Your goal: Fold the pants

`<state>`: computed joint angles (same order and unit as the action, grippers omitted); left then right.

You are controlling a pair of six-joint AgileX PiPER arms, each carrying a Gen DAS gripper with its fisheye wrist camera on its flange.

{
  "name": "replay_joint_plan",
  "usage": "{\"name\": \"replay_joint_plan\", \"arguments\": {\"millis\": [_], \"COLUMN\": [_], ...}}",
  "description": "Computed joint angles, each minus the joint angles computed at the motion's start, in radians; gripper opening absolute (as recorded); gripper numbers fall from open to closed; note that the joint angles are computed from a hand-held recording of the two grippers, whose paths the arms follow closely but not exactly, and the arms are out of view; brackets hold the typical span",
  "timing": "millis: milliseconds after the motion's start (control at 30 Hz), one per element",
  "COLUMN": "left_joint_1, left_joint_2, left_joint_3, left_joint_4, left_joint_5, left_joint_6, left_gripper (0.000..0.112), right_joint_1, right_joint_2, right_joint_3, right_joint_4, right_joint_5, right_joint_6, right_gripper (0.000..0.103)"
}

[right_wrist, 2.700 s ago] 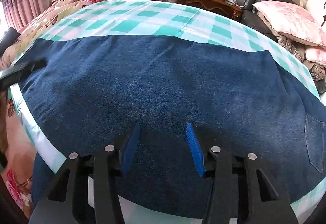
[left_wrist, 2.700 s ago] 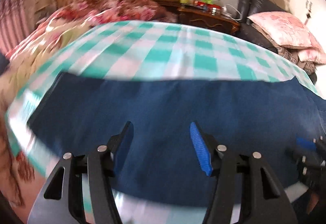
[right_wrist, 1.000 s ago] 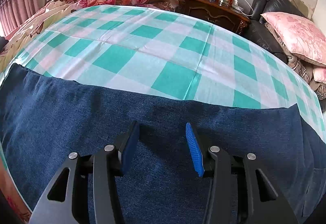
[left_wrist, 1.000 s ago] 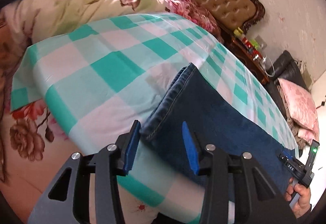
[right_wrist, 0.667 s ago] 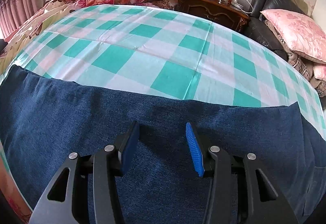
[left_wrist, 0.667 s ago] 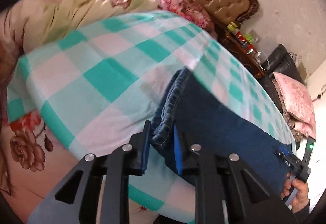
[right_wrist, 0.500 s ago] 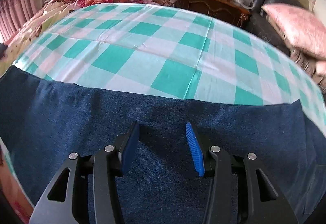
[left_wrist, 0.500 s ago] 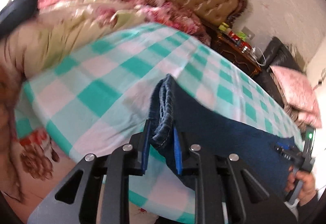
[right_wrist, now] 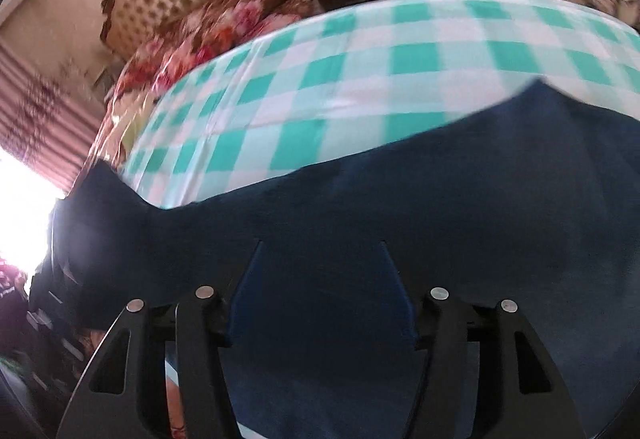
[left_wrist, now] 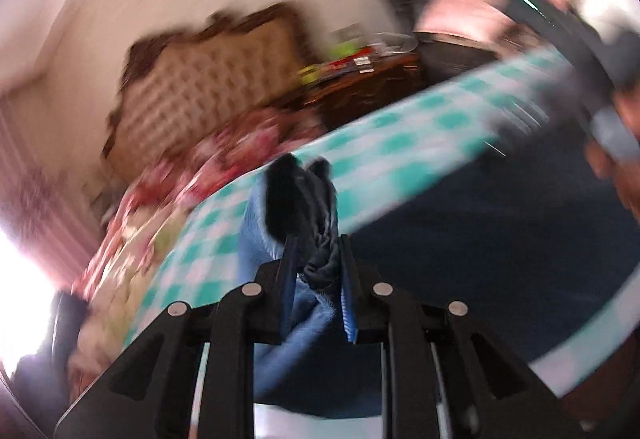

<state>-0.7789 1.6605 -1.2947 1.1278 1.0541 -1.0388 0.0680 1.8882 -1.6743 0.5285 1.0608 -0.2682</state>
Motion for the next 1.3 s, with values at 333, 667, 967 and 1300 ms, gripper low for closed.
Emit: {"name": "replay_joint_plan", "arguments": {"millis": [333, 667, 967, 1300], "left_joint_1": [-0.21, -0.109, -0.077, 0.057], "left_joint_2": [0.217, 0.117, 0.084, 0.097], "left_joint_3": [0.028, 0.1, 0.154, 0.082], "left_joint_4": [0.125, 0.004, -0.006, -0.159], "left_joint_5": [0.062, -0.121, -0.152, -0.309], "left_joint_6": [-0.161, 0.049, 0.188, 0.47], "left_gripper": [0.055, 0.052, 0.053, 0.04], "right_joint_1": [-0.167, -0.138, -0.13, -0.128], "right_joint_2": [-0.065, -0.065, -0.072, -0.054], "right_joint_3": [0.115, 0.169, 0.193, 0.177], "right_joint_4": [0.051, 0.114, 0.102, 0.148], "right_joint_5": [0.025, 0.066, 0.069, 0.124], "right_joint_6": [-0.117, -0.162, -0.16, -0.163], "right_gripper": [0.061, 0.061, 0.064, 0.064]}}
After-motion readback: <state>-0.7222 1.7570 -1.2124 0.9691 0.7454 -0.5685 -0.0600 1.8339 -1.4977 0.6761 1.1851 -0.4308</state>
